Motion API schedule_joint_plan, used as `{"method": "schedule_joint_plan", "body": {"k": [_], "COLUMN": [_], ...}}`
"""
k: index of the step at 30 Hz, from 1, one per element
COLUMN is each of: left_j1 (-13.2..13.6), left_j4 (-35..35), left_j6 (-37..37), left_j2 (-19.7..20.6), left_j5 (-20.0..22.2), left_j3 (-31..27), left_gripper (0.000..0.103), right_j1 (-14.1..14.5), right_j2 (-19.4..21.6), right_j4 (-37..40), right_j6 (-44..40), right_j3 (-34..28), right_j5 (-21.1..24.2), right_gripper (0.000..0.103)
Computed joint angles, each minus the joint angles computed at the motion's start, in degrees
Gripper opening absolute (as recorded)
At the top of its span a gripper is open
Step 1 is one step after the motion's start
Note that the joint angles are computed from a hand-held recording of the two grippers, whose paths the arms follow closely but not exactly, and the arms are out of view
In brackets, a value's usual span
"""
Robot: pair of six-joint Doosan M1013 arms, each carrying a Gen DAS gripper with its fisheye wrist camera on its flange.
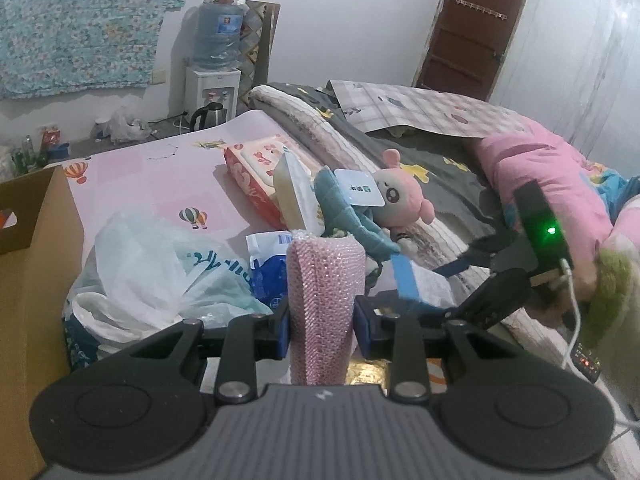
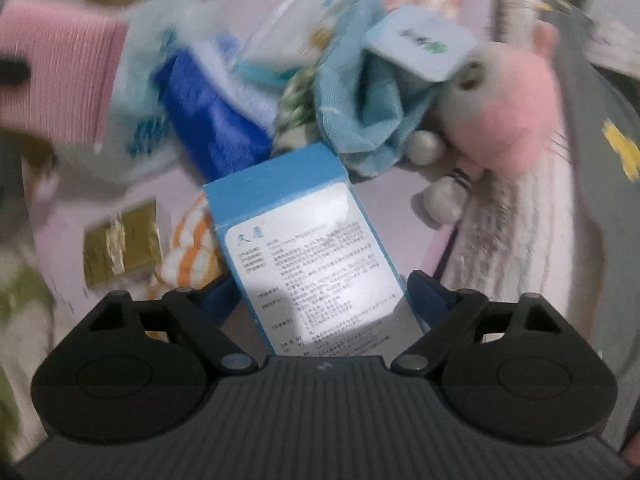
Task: Organize soft objects
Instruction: 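Carry the pink sponge pad and blue box toward the cardboard box with both grippers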
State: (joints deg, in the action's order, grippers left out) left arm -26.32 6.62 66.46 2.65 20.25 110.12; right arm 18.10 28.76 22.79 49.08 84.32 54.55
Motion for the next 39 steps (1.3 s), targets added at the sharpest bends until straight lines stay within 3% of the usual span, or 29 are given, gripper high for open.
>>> {"method": "schedule_joint_plan", "body": {"k": [4,12,15,19,23,29,34,39], "left_j1": [0.32,1.17,1.45,1.9,2.56,4.59,6.53,9.19], "left_j4": [-0.99,-0.57,1.72,8.4,18.44,31.91,44.56,52.15], "left_j6": [0.68,-0.17,-2.68,-9.89,-20.26,-34.39,-45.22,-49.18], "left_j2": [-0.94,-3.98,-5.64,-8.24,-10.96,-14.05,-15.82,-15.29], "left_j5": [-1.4,-3.48,-3.99,-4.62,-4.64,-2.29,1.79,6.87], "left_j3": [0.96,3.3,4.27,5.99,7.57,9.01,9.38,8.6], "left_gripper": [0.032,0.032,0.032,0.032,0.032,0.032,0.032,0.032], "right_j1": [-0.58,-0.55,-0.04,0.95,2.59,5.69,8.72,12.38], "right_j2": [-3.48,-9.96,-12.55,-14.83,-15.02,-12.35,-7.71,-1.21], "right_j4": [4.13,6.63,11.09,22.94,33.51,44.71,47.33,45.28], "right_j6": [6.03,18.91,20.0,13.66,6.14,-2.77,-1.18,4.83], "right_j3": [5.02,11.83,14.49,16.62,15.69,11.0,3.85,-6.48], "right_j5": [-7.08,-19.47,-22.87,-25.62,-24.86,-18.69,-11.42,-4.74], "right_gripper": [0.08,0.079,0.079,0.079,0.079,0.079,0.079,0.079]}}
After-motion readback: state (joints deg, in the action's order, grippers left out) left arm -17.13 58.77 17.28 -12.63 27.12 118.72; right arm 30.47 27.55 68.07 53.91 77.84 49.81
